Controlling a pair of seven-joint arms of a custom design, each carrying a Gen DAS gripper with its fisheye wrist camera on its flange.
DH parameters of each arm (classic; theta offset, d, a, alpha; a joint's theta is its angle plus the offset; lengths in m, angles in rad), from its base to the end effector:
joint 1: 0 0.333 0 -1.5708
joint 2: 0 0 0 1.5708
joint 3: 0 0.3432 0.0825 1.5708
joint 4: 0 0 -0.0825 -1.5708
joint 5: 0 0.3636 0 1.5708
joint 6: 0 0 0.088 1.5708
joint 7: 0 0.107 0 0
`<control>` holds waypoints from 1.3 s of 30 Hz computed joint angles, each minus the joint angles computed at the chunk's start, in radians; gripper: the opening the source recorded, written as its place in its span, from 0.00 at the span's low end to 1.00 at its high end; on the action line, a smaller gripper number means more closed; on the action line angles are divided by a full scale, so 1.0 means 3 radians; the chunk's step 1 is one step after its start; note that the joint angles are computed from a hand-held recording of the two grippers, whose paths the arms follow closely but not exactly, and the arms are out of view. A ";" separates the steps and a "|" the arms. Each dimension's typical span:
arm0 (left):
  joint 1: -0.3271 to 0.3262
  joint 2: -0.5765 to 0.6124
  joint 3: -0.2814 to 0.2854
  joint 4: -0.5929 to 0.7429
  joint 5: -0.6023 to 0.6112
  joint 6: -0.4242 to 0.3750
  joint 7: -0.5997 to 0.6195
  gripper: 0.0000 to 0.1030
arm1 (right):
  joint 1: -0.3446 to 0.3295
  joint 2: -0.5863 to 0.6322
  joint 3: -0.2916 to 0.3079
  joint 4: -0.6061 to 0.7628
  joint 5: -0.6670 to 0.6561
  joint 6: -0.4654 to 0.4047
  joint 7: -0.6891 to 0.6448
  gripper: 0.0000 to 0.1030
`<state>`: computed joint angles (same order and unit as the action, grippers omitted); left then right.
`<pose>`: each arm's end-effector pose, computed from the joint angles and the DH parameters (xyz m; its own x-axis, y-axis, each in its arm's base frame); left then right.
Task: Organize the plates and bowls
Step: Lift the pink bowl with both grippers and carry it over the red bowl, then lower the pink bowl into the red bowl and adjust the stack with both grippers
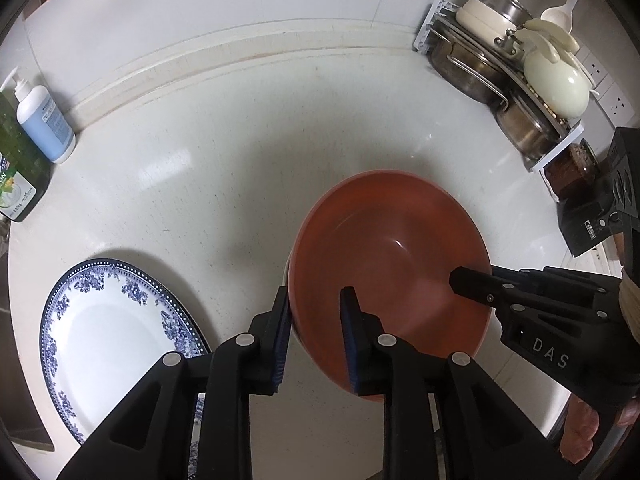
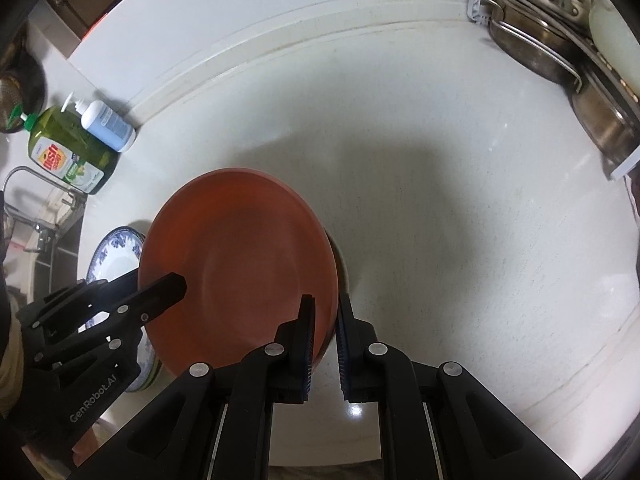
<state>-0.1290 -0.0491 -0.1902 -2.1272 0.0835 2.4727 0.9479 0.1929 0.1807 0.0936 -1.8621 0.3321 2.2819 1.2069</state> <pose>0.5178 -0.1730 0.5099 0.2133 -0.9646 0.1554 -0.8983 -0.2561 -0.3570 0.5892 0.1780 0.4826 0.4622 -0.8605 -0.2143 -0.8699 -0.3930 -0.2980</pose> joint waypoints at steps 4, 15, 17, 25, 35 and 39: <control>0.0002 0.0007 0.0008 0.0001 -0.0046 0.0026 0.0038 0.27 | 0.0001 0.0005 0.0005 0.0024 -0.0008 -0.0056 -0.0015 0.12; 0.0021 -0.0067 -0.0014 -0.0012 0.0297 0.0015 -0.0121 0.55 | 0.0013 -0.0116 -0.0010 -0.0068 0.0000 0.0102 0.0032 0.33; 0.0035 -0.0104 -0.0017 -0.0030 0.0344 0.0032 -0.0141 0.57 | 0.0018 -0.0181 -0.0017 -0.0121 0.0036 0.0186 0.0057 0.33; 0.0115 -0.0183 -0.0029 -0.0048 0.0518 -0.0037 -0.0199 0.60 | 0.0054 -0.0234 -0.0036 -0.0133 0.0224 0.0266 0.0303 0.33; 0.0088 -0.0017 0.0033 -0.0029 0.0107 -0.0019 0.0128 0.59 | 0.0030 -0.0071 -0.0015 -0.0066 0.0267 0.0057 0.0551 0.33; 0.0076 0.0090 0.0058 0.0028 -0.0127 -0.0049 0.0284 0.58 | 0.0017 -0.0019 -0.0001 -0.0051 0.0316 0.0009 0.0567 0.33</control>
<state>-0.1060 -0.0220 -0.1726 -2.1189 0.0453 2.4581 1.0332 0.1980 0.1751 0.0934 -1.8773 0.4270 2.2846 1.3770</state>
